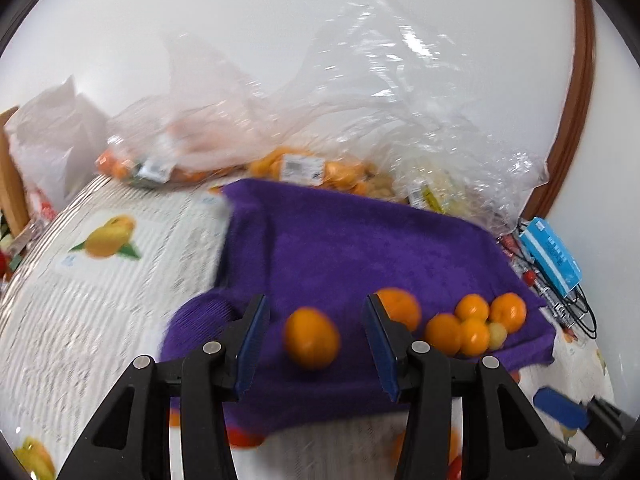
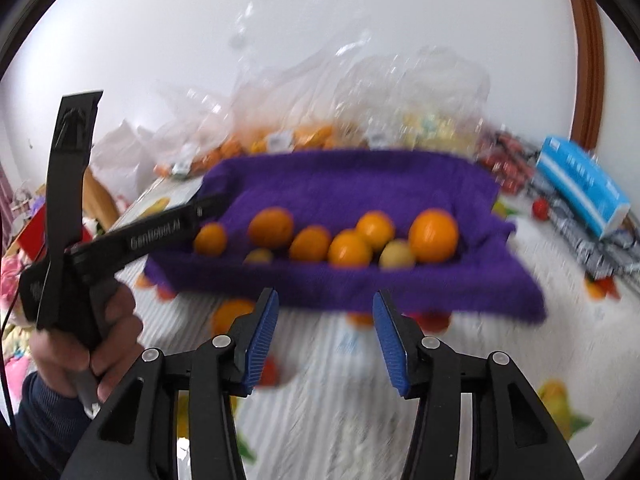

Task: Organize fruits
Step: 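Grasp a small red fruit in front of the towel with the right gripper while the left withdraws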

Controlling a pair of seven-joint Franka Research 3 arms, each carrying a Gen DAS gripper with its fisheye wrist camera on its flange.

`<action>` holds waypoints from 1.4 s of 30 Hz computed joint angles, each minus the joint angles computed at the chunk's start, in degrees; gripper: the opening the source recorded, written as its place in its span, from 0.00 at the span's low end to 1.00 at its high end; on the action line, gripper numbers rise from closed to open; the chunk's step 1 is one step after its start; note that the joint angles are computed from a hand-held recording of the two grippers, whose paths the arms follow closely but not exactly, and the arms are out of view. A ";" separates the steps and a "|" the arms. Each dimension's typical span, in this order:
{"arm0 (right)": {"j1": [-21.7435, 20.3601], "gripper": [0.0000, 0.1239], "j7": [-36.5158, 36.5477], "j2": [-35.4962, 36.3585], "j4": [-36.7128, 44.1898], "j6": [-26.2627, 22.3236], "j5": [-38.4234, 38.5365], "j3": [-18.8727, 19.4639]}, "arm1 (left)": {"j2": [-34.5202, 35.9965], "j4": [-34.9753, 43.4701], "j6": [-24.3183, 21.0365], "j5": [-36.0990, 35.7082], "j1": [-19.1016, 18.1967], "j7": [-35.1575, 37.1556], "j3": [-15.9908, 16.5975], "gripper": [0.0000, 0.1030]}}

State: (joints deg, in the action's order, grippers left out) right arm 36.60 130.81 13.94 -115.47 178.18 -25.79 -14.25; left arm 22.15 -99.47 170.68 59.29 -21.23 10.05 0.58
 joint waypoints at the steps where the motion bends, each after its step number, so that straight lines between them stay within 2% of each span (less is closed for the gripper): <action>1: -1.32 0.39 -1.68 -0.53 -0.97 0.02 1.57 2.10 | -1.05 -1.63 0.65 0.52 0.04 -0.97 0.44 0.45; 3: -1.56 0.39 -2.96 -0.94 -2.06 0.23 2.77 3.47 | -2.91 -4.48 1.65 2.42 0.08 -3.54 1.23 0.46; 4: -0.94 0.39 -2.87 -0.88 -2.22 0.22 2.63 3.21 | -3.49 -5.63 3.93 3.56 0.65 -4.61 1.36 0.45; 6: -0.12 0.39 -2.89 -0.76 -2.45 0.10 2.54 3.07 | -5.11 -7.24 6.06 9.27 -0.60 -10.30 3.46 0.46; 7: -0.81 0.39 -3.97 -0.50 -2.38 -0.05 3.62 4.24 | -5.85 -7.63 4.97 12.30 -1.22 -12.84 3.78 0.51; 9: -2.03 0.39 -6.35 -0.01 -2.29 -0.08 6.28 6.29 | -7.18 -8.57 2.45 16.86 -1.65 -15.11 3.33 0.51; 11: -0.70 0.39 -6.31 0.82 -1.72 -0.84 6.84 5.39 | -7.67 -9.44 1.37 15.84 -0.33 -12.95 1.39 0.51; 13: 0.34 0.36 -6.39 1.77 -0.49 -2.52 6.61 4.37 | -7.84 -10.30 2.79 14.09 1.81 -11.84 -0.41 0.51; 15: -1.10 0.31 -8.25 2.19 0.42 -4.70 8.08 6.24 | -7.70 -10.86 4.15 12.61 3.88 -11.78 -1.80 0.51; 18: -0.64 0.30 -6.73 2.89 1.51 -5.82 7.36 5.66 | -7.22 -11.36 5.03 8.45 5.52 -9.52 -3.10 0.51; 19: -1.57 0.30 -7.52 3.13 1.79 -5.99 8.20 6.72 | -7.21 -11.42 5.06 8.11 5.35 -9.53 -2.91 0.50; 23: -0.60 0.28 -5.99 3.47 2.45 -6.81 6.73 5.71 | -7.32 -10.61 7.33 17.29 2.94 -19.85 0.19 0.50; 26: -1.52 0.28 -6.20 3.57 2.66 -6.94 7.07 6.57 | -7.50 -10.65 5.41 17.23 4.06 -19.57 -1.62 0.48; 30: -2.26 0.27 -6.65 3.48 2.48 -6.69 7.65 7.26 | -7.53 -9.72 6.36 24.57 4.69 -27.24 -1.85 0.47; 31: -2.21 0.26 -6.58 3.56 2.59 -6.74 7.65 7.18 | -7.41 -9.60 6.74 24.64 5.36 -26.99 -2.51 0.47; 34: -1.57 0.27 -6.03 3.77 3.17 -7.77 6.83 6.63 | -7.14 -10.37 8.22 17.29 7.40 -18.41 -4.64 0.47; 35: -1.47 0.27 -5.82 3.82 3.32 -8.01 6.42 6.53 | -7.15 -10.40 9.04 17.14 7.05 -18.12 -4.14 0.47; 38: -2.08 0.27 -6.08 3.83 3.48 -8.35 6.24 7.22 | -7.55 -9.85 9.13 22.23 5.11 -23.05 -2.07 0.47; 39: -2.70 0.27 -6.60 3.83 3.43 -8.19 6.92 7.87 | -7.54 -10.02 8.95 21.14 5.60 -21.98 -2.63 0.47; 41: -3.66 0.27 -7.46 3.78 3.15 -7.60 8.45 8.84 | -7.42 -11.21 8.86 13.55 7.53 -14.87 -4.74 0.47; 42: -3.84 0.27 -7.85 3.75 2.99 -7.30 8.93 9.01 | -7.38 -11.55 9.39 11.73 7.56 -13.49 -4.58 0.47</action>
State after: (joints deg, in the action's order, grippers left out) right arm 32.76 122.97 17.68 -112.48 170.87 -16.86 -5.24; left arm 14.77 -111.02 180.08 71.02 -13.68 -3.44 -4.00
